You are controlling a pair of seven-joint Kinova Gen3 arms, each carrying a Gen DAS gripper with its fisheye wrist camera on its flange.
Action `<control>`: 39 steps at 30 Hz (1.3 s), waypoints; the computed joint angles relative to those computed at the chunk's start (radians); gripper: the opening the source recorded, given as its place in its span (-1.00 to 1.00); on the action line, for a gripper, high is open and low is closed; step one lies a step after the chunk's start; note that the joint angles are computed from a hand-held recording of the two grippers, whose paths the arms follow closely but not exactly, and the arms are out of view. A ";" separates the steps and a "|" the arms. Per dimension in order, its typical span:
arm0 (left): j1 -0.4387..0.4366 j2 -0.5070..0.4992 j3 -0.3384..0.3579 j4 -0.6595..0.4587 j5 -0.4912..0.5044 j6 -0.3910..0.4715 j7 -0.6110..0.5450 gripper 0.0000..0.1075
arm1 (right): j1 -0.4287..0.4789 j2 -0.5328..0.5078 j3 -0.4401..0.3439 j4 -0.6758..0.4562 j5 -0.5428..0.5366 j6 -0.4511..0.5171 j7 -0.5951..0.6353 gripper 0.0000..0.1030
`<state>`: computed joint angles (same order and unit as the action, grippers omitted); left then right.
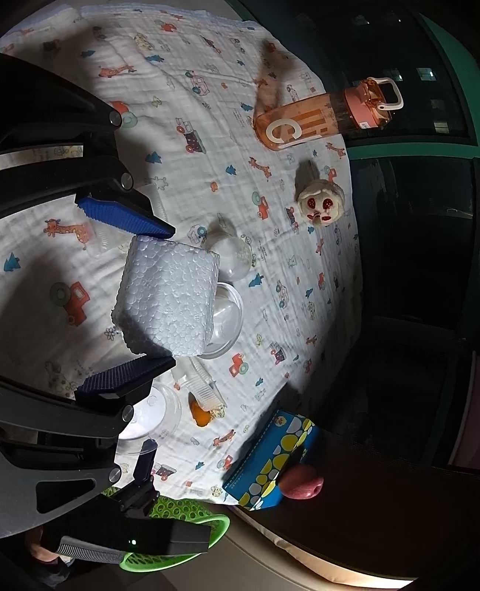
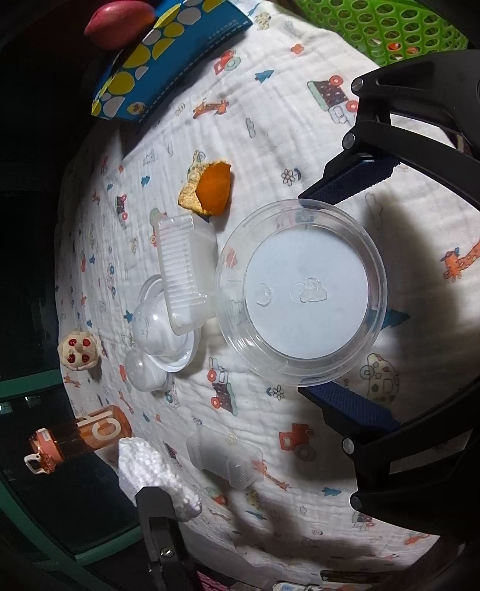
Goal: Collect trash
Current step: 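Carry the foam block and clear lid over the green basket and release both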
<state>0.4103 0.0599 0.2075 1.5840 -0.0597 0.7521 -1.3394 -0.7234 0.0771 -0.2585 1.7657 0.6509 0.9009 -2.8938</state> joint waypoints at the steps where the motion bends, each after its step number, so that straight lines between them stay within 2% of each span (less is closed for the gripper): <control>1: 0.004 0.002 0.004 -0.003 -0.001 0.000 0.002 0.15 | -0.002 -0.019 -0.001 0.010 0.004 0.001 -0.015 0.76; 5: 0.029 0.017 0.018 -0.027 -0.005 0.004 0.006 0.15 | 0.020 -0.097 -0.027 0.055 0.012 0.016 -0.068 0.76; 11: 0.088 0.056 0.039 -0.089 -0.013 0.023 0.006 0.15 | 0.099 -0.234 -0.090 0.136 0.004 0.035 -0.145 0.76; 21: 0.232 0.172 0.060 -0.271 -0.030 0.088 -0.010 0.15 | 0.256 -0.467 -0.173 0.243 -0.044 0.138 -0.185 0.76; 29: 0.368 0.281 0.057 -0.433 -0.039 0.134 -0.036 0.15 | 0.365 -0.640 -0.171 0.320 -0.143 0.222 -0.131 0.77; 39: 0.493 0.408 0.032 -0.637 -0.023 0.214 -0.076 0.15 | 0.481 -0.807 -0.106 0.380 -0.243 0.284 -0.010 0.79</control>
